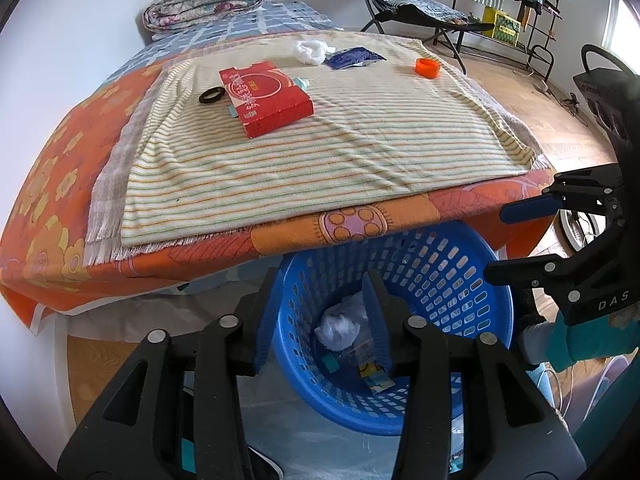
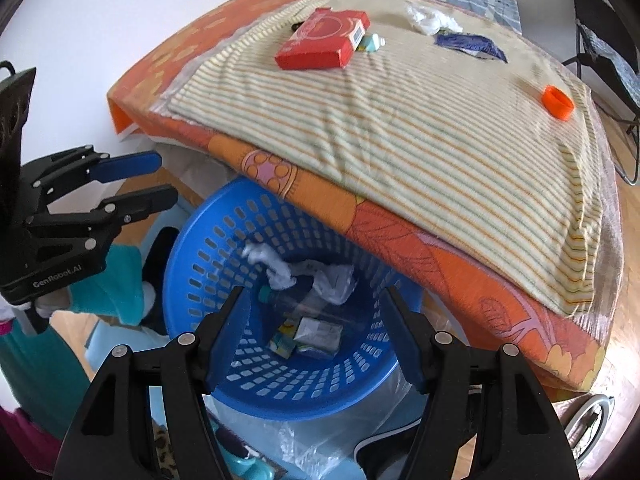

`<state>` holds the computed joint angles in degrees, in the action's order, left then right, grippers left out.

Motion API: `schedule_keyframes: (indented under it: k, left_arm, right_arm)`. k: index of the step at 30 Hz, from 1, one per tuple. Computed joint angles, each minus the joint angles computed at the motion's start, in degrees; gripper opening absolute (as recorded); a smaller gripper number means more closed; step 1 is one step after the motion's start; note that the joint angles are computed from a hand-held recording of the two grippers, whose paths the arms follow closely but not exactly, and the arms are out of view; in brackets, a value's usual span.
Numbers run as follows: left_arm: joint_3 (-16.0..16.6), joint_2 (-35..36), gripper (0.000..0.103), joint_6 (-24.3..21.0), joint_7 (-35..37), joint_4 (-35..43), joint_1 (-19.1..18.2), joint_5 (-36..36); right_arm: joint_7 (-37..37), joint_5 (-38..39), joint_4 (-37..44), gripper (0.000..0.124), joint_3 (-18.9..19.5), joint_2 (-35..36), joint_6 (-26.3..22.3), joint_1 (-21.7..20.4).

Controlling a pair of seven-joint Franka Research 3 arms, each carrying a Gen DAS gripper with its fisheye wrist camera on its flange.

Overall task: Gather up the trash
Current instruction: 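Open both tools to drop bag and carton into the basket, then withdraw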

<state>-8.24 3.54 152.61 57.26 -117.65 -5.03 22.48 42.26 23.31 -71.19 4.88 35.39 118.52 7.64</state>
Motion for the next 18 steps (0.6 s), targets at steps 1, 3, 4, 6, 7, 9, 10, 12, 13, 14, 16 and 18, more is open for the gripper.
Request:
schedule_keyframes:
  k: [1,3,4,6,7,9,10,12,13,14,16,18]
  left_arm:
    - [0.0,0.0,0.051,0.1,-0.5,0.1,-0.1,0.5]
    - [0.1,0.0,0.056,0.4,-1.0,0.3,-0.1,0.9]
    - [0.1,0.1,0.057,0.3,-1.1,0.6,-0.1,0.9]
    - [0.0,0.4,0.058,0.2,-0.7,1.1,0.0,0.2]
    - [0.0,0.6,0.06,0.1,-0.2,1.5,0.1,-0.7]
    - [0.0,1.0,0.066,-0.1,0.6,2.2,0.2,-2.3]
    - [-0.1,1.2,0.069,-0.2,0.9,2.7,0.4,-3.6]
    - [-0.1,1.7,0.07,-0.3,1.9,3.6,0.9,-7.2]
    - [-0.2,1.9,0.07,-0.5,2.6,4.2,1.1,-8.9]
    - [-0.2,2.3,0.07,-0.8,3.2,4.9,1.3,-10.4]
    - [-0.3,3.2,0.07,-1.7,4.5,6.7,1.8,-13.0]
    - [-0.4,4.4,0.071,-3.1,5.5,9.1,2.2,-15.4]
  right_arm:
    - [0.1,0.3,0.0,0.067,0.0,-0.1,0.3,-0.1]
    - [0.6,0.7,0.8,0.067,0.1,0.2,0.2,-0.2]
    - [0.8,0.9,1.0,0.067,0.1,0.3,0.4,-0.3]
    - [1.3,1.2,1.4,0.067,0.1,0.4,0.8,-0.4]
    - [1.7,1.4,1.9,0.067,0.2,0.6,1.0,-0.4]
    - [2.5,2.0,2.8,0.067,0.3,0.9,1.3,-0.7]
    - [2.9,2.3,3.4,0.067,0.3,1.2,1.4,-0.8]
    - [3.9,2.8,4.5,0.067,0.4,1.8,1.8,-1.1]
    - [4.5,3.0,5.3,0.067,0.5,2.2,1.9,-1.1]
    - [5.1,3.3,6.1,0.067,0.6,2.5,2.0,-1.3]
    - [6.1,3.9,7.6,0.067,0.8,3.3,1.8,-1.6]
    - [7.2,4.3,9.9,0.067,1.0,4.5,1.1,-1.9]
